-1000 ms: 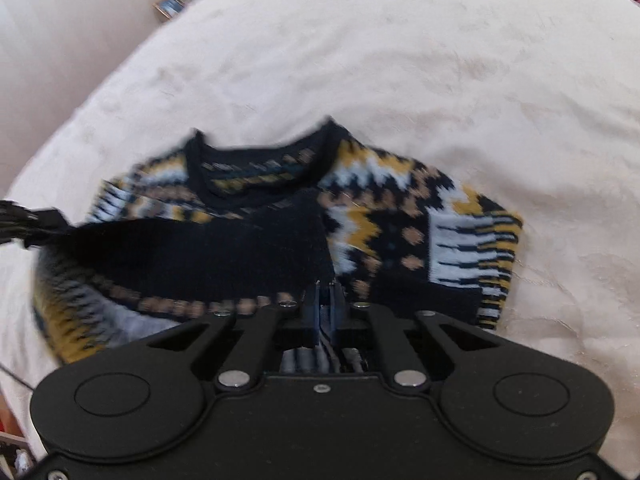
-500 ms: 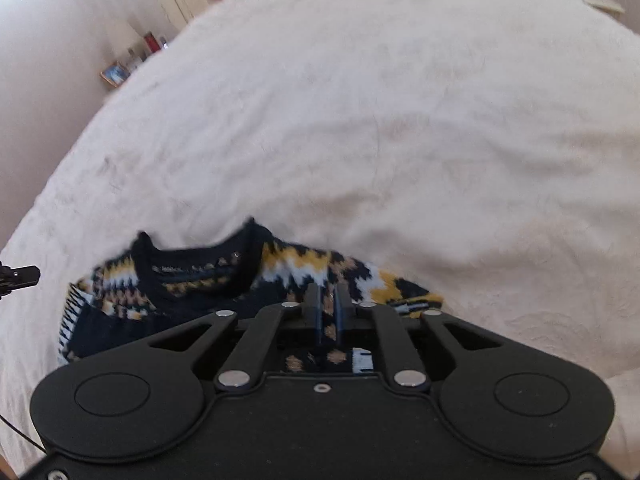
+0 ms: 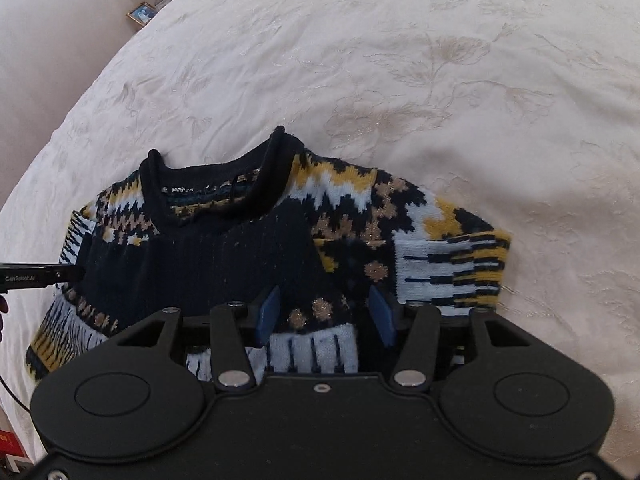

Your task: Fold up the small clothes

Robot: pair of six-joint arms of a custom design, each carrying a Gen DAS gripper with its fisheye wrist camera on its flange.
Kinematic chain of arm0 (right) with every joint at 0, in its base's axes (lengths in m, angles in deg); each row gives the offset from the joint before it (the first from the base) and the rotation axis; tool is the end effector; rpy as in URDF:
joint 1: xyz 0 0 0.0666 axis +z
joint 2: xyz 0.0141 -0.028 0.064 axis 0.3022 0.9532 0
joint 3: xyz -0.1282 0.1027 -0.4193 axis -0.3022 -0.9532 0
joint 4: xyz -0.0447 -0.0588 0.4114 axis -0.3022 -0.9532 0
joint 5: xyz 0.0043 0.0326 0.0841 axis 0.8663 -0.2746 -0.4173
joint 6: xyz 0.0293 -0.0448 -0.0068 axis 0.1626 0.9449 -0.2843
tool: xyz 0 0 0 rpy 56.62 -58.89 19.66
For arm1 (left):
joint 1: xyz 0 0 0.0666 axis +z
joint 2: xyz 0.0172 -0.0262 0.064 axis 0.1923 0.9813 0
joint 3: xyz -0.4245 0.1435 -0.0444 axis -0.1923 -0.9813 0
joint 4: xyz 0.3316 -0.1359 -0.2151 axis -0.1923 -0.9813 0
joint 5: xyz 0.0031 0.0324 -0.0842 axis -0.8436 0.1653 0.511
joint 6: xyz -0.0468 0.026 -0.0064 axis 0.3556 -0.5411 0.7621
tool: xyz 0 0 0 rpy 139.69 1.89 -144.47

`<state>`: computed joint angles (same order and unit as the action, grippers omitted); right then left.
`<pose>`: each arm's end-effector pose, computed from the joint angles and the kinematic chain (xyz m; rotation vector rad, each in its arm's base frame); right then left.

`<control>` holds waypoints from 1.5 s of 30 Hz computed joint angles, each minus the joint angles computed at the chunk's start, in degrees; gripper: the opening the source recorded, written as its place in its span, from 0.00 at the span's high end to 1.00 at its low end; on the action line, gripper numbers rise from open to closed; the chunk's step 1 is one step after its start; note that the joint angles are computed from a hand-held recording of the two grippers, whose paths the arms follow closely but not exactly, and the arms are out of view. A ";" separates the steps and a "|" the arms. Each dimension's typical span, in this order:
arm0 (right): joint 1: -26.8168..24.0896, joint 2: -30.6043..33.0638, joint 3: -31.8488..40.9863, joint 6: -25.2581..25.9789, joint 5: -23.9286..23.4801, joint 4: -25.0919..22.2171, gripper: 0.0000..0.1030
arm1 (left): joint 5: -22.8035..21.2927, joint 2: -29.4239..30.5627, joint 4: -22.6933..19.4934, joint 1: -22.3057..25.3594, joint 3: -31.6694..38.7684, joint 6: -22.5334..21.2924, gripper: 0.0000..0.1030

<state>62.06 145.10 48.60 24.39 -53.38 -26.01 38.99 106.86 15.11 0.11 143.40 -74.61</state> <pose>0.2776 0.2561 0.4496 0.5625 2.4701 0.3699 0.5458 -0.1134 0.5032 0.7749 2.6429 -0.2369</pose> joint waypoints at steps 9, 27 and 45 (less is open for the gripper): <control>1.25 1.51 2.05 1.63 0.55 -0.99 0.83 | 1.27 -0.63 1.12 -0.26 -1.63 -3.50 0.96; 5.02 -1.11 6.74 0.38 15.94 -3.47 0.87 | 6.08 -5.80 14.13 -0.58 -0.40 3.34 0.96; -3.24 4.50 3.48 -1.65 7.40 -6.84 0.31 | -5.23 6.03 5.26 -2.44 7.30 6.35 0.55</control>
<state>58.82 149.60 52.09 22.74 -45.98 -32.85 33.77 112.88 20.37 -2.33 150.70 -68.26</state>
